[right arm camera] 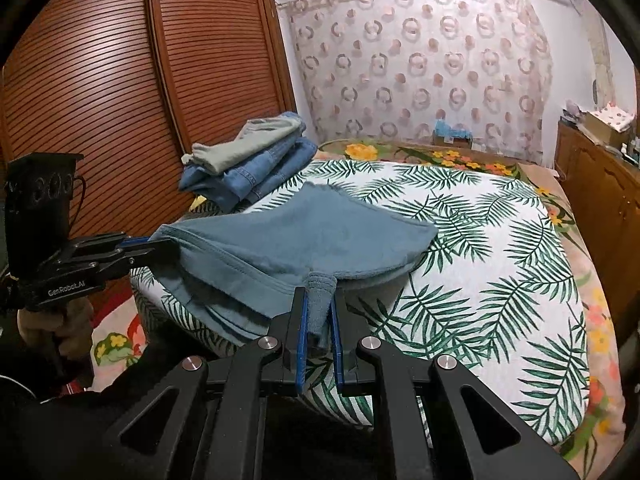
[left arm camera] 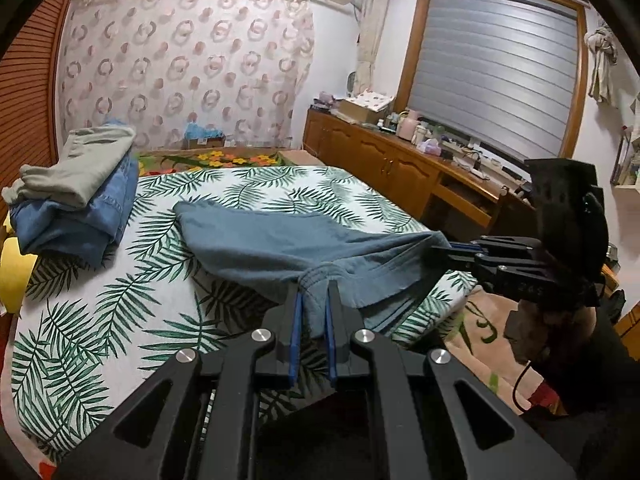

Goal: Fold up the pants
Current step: 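Lower the held hem onto the shorts with both tools, folding them in half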

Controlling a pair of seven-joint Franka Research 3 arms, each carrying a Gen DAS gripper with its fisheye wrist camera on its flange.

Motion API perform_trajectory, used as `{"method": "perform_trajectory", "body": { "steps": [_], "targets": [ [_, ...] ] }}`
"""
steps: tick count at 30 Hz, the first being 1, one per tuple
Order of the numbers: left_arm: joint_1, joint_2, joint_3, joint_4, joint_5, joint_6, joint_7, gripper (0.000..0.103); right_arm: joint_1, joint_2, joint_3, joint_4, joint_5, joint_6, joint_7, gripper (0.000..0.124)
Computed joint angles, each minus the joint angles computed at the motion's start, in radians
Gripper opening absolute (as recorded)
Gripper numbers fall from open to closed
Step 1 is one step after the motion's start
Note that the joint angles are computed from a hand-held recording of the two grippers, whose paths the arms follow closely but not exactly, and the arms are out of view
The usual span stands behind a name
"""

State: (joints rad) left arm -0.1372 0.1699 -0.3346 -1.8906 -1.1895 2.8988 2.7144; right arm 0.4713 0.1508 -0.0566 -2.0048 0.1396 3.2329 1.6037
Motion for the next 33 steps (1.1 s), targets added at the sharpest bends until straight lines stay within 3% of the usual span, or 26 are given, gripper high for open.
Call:
{"method": "perform_trajectory", "body": {
  "steps": [5, 8, 12, 14, 15, 20, 25, 33],
  "targets": [
    [-0.005, -0.030, 0.000, -0.010, -0.043, -0.014, 0.041, 0.011, -0.004, -0.037, 0.010, -0.038, 0.009, 0.030, -0.017, 0.010],
    [-0.018, -0.036, 0.007, -0.008, -0.087, -0.010, 0.094, 0.011, -0.083, -0.043, 0.100, -0.047, 0.054, 0.055, -0.069, 0.010],
    [-0.024, 0.003, 0.020, 0.012, -0.032, -0.003, 0.029, 0.011, -0.001, -0.013, 0.016, -0.022, 0.076, 0.047, -0.080, 0.010],
    [-0.018, 0.025, 0.018, 0.022, -0.003, 0.005, -0.001, 0.011, 0.120, 0.012, -0.115, -0.003, 0.058, 0.036, -0.052, 0.010],
    [-0.015, 0.035, 0.017, 0.026, 0.024, 0.009, -0.028, 0.011, 0.145, 0.021, -0.145, 0.007, 0.054, 0.028, -0.045, 0.010],
    [0.021, 0.078, -0.011, 0.050, 0.121, 0.014, -0.116, 0.011, 0.176, 0.074, -0.199, 0.079, 0.016, -0.005, 0.008, 0.010],
    [0.058, 0.117, -0.056, 0.094, 0.172, 0.036, -0.138, 0.011, 0.154, 0.104, -0.187, 0.129, -0.017, -0.007, 0.031, 0.010],
    [0.125, 0.162, -0.141, 0.174, 0.246, 0.072, -0.169, 0.011, 0.215, 0.139, -0.275, 0.178, -0.034, 0.015, 0.061, 0.010]
  ]
}}
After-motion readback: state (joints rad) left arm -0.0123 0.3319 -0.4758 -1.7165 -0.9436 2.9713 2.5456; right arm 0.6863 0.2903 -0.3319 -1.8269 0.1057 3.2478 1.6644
